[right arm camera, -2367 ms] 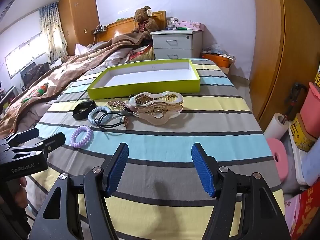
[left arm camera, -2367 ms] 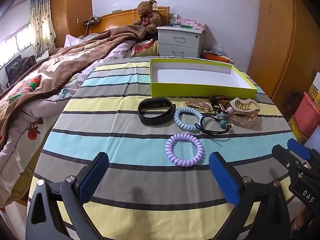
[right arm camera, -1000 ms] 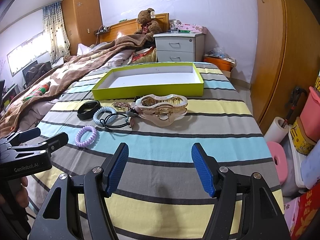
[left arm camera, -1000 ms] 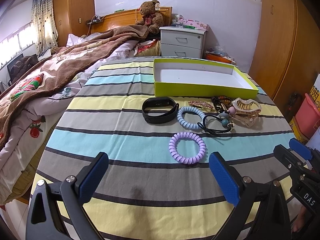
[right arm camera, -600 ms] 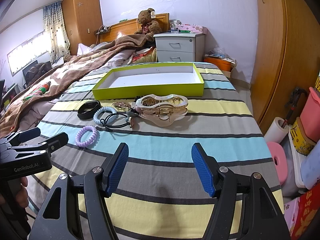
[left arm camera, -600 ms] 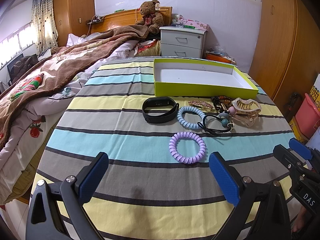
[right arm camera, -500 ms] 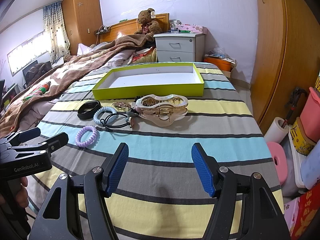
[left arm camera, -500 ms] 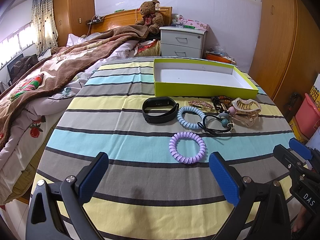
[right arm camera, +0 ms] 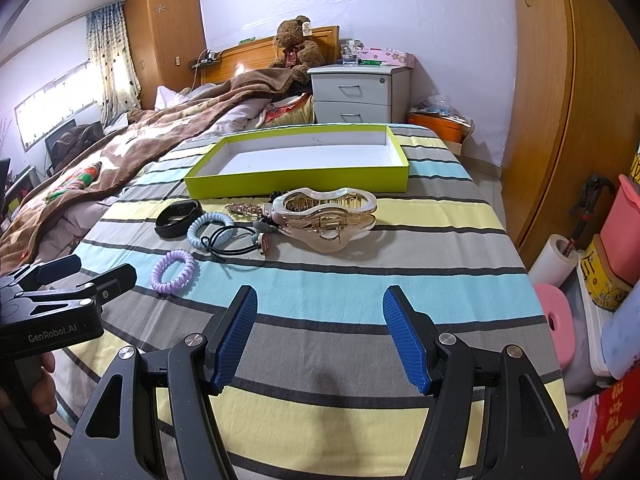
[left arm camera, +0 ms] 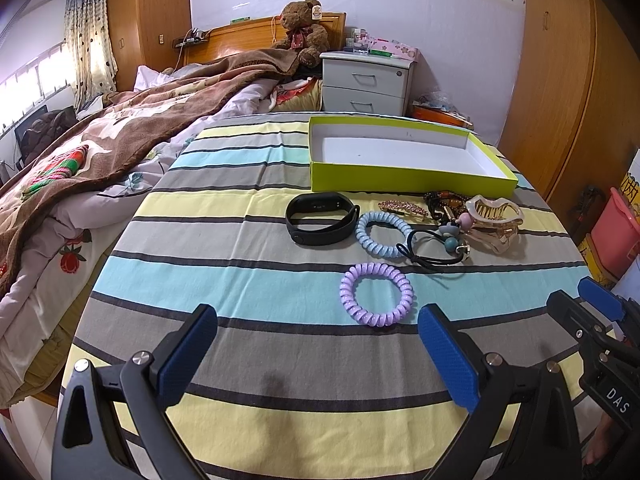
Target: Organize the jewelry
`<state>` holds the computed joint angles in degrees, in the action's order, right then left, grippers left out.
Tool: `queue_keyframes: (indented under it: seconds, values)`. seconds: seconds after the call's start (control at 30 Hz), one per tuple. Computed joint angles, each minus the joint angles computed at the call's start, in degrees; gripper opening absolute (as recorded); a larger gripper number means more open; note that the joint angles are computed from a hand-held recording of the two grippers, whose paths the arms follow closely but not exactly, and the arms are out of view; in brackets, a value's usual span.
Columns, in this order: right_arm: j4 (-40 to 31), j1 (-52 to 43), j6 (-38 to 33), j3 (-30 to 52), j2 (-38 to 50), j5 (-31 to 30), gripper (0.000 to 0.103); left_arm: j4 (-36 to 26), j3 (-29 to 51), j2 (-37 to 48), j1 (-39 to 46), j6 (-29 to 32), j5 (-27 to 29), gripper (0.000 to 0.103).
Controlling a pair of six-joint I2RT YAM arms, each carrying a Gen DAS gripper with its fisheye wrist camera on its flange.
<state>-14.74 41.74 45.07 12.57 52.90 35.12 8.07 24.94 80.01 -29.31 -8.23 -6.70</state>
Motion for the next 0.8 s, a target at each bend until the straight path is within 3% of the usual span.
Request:
queue_keyframes:
  seconds: [0.57,0.8]
  values:
    - [0.0,-0.4,-0.8,0.4,0.4,-0.3,0.066,0.8,0.5,1.4,0.6,0.3,0.3,0.102]
    - [4.6,-10.1,-14.1,-0.1,-2.3,-6.4,0.066,-0.4,3.2,4.3,4.1,2.2,5.8,0.102]
